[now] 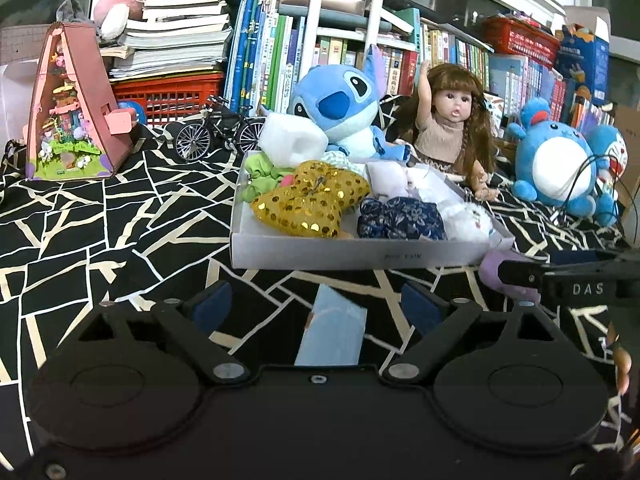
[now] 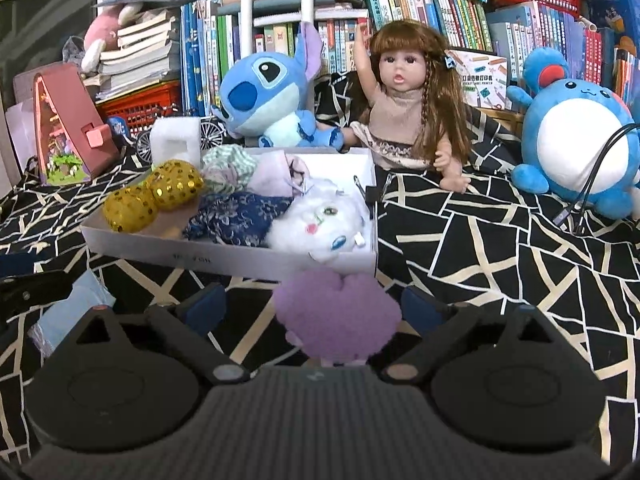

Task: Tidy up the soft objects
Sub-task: 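Grasp the light blue mask packet with the left tool while the right tool grasps the purple fluffy ball, then carry the mask packet with the left tool while the right tool carries the purple ball toward the box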

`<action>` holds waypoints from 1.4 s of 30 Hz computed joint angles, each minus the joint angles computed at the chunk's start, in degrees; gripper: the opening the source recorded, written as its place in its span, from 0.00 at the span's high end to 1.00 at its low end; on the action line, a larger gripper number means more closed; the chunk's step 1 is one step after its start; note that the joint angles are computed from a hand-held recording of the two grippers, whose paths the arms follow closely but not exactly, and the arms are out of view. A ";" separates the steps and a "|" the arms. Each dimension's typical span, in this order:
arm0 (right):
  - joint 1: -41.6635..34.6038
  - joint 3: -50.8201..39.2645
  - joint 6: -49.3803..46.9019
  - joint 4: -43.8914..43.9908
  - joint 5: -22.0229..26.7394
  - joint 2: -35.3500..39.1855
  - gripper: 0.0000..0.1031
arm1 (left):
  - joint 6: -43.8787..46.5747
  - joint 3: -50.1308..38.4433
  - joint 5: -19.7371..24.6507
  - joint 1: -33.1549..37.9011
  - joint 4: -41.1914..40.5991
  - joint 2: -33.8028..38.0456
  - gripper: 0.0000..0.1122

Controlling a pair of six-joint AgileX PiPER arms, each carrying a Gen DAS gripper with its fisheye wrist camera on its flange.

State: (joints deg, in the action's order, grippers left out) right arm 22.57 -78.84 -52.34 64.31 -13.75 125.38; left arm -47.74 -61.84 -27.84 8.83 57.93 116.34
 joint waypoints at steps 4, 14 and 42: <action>-0.06 0.03 -0.29 0.20 0.24 0.35 0.03 | 1.20 0.97 0.01 0.02 -0.48 0.24 0.18; -0.12 -0.44 -2.61 2.79 0.64 1.30 0.01 | 7.30 3.35 -0.44 -0.75 -4.16 0.33 0.18; -0.33 -3.53 -16.56 16.49 2.30 4.21 0.00 | 11.58 3.80 0.83 -2.50 -6.82 2.26 0.18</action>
State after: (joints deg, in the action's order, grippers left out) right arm 22.24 -82.37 -68.90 80.80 -11.45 129.59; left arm -36.16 -58.04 -27.01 6.33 51.11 118.61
